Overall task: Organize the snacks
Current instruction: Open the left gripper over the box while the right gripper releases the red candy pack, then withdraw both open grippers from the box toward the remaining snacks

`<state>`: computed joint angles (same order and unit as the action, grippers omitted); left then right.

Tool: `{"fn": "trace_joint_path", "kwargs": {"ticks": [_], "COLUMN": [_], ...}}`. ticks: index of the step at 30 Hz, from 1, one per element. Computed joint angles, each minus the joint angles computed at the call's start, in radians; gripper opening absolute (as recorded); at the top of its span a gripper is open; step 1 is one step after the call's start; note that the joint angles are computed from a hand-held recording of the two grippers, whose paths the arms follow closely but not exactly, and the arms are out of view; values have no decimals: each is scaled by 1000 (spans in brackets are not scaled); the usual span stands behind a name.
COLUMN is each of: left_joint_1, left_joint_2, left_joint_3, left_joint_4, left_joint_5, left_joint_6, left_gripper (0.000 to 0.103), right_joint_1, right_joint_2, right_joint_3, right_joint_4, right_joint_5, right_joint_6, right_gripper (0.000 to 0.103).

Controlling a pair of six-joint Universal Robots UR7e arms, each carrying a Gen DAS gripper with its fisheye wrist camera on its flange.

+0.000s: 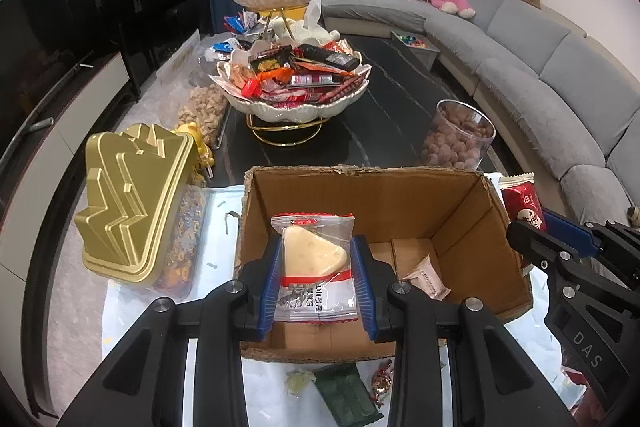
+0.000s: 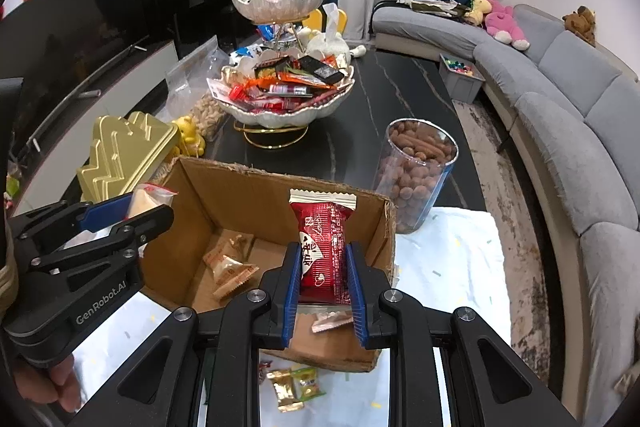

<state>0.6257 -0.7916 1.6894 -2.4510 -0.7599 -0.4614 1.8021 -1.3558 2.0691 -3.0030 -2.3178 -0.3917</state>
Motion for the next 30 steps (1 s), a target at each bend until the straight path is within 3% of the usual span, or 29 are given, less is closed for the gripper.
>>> {"fn": "trace_joint_path", "kwargs": {"ticks": [8, 11, 13, 15, 19, 24, 30], "left_joint_1": [13, 12, 11, 8, -1, -17, -38], "left_joint_2": [15, 16, 14, 9, -2, -21, -45], "left_joint_3": [-10, -8, -5, 0, 8, 20, 35], "left_joint_4": [4, 1, 4, 0, 13, 37, 47], "left_joint_5": [-17, -13, -6, 3, 27, 54, 67], "left_joint_6": [9, 20, 20, 19, 14, 0, -12], "left_gripper": [35, 40, 53, 60, 72, 81, 82], "right_joint_1": [-20, -20, -16, -9, 3, 14, 35], "right_joint_2": [7, 8, 13, 17, 17, 5, -21], "right_joint_3": [-6, -5, -6, -2, 1, 8, 24], "right_joint_4": [19, 4, -6, -35, -71, -81, -84], "right_joint_5": [9, 7, -5, -18, -42, -54, -61], "right_joint_6": [3, -16, -30, -47, -57, -46, -32], "right_gripper": [24, 25, 43, 55, 66, 66, 66]}}
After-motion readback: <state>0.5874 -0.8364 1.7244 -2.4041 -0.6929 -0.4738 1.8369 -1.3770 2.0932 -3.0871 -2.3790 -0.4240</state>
